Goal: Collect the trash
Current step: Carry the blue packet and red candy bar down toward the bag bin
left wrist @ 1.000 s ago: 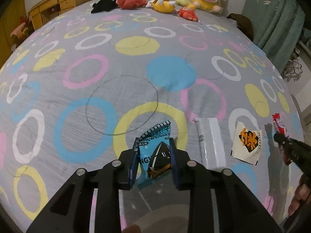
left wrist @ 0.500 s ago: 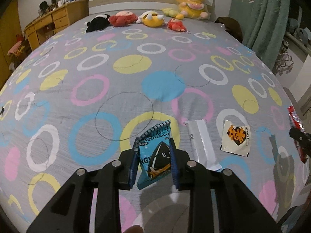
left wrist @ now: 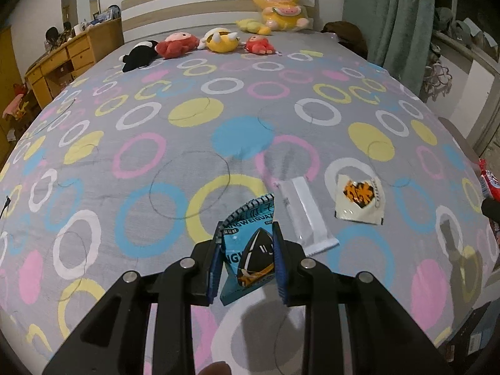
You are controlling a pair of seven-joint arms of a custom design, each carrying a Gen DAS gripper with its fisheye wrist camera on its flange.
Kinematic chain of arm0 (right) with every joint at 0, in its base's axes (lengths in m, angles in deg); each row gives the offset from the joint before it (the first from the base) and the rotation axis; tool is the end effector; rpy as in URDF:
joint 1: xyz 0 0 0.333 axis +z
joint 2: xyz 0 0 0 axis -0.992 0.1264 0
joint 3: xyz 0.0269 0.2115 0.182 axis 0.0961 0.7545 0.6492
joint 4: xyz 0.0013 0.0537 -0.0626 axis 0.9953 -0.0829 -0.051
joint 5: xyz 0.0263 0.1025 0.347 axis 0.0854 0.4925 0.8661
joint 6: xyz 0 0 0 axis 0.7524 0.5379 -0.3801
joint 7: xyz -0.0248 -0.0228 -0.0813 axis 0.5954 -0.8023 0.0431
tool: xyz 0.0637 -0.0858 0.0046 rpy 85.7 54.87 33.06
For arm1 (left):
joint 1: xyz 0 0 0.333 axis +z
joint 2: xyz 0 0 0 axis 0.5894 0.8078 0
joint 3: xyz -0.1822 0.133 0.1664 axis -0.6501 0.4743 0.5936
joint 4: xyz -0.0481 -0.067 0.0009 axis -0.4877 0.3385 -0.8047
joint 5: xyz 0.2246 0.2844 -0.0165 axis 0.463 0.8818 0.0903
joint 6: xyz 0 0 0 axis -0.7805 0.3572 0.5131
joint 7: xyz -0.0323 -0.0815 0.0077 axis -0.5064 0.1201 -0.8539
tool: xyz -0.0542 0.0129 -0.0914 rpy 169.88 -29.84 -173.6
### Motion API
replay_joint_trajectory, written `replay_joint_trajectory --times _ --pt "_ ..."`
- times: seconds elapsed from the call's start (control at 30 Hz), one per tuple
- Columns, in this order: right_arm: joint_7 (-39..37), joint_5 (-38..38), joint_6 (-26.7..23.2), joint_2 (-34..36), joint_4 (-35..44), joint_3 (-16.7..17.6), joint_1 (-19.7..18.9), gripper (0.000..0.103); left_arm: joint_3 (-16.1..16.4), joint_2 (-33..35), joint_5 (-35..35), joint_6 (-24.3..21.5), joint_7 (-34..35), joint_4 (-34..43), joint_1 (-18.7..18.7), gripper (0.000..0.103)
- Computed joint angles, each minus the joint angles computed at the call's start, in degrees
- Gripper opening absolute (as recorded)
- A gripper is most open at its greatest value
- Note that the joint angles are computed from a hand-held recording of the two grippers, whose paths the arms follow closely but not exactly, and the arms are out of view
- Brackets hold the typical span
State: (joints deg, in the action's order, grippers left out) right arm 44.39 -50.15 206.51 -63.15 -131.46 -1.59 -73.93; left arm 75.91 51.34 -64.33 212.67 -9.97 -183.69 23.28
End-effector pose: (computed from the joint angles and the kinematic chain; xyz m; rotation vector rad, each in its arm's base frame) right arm 0.5002 0.0983 0.6215 -1.8877 1.8102 -0.5988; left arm 0.5101 -0.2470 0.5872 -1.8500 1.8429 -0.6477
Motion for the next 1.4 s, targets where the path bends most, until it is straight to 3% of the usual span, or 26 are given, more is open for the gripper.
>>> replay_joint_trajectory --times 0.53,0.87,1.4 --pt "0.7 1.2 -1.2 -18.0 -14.3 1.5 0.4 0.010 -2.8 -9.9 -0.6 1.9 1.7 -9.8 -1.4 0.028" --pt "2.9 1.7 -5.2 -27.7 -21.0 3.2 0.8 0.010 -4.2 -15.5 -3.7 3.7 5.0 -16.0 -2.6 0.028" --pt "7.1 3.0 -12.7 -41.4 -32.3 5.0 3.1 0.010 -4.9 -19.5 -17.8 3.6 21.3 -23.3 -11.6 0.028"
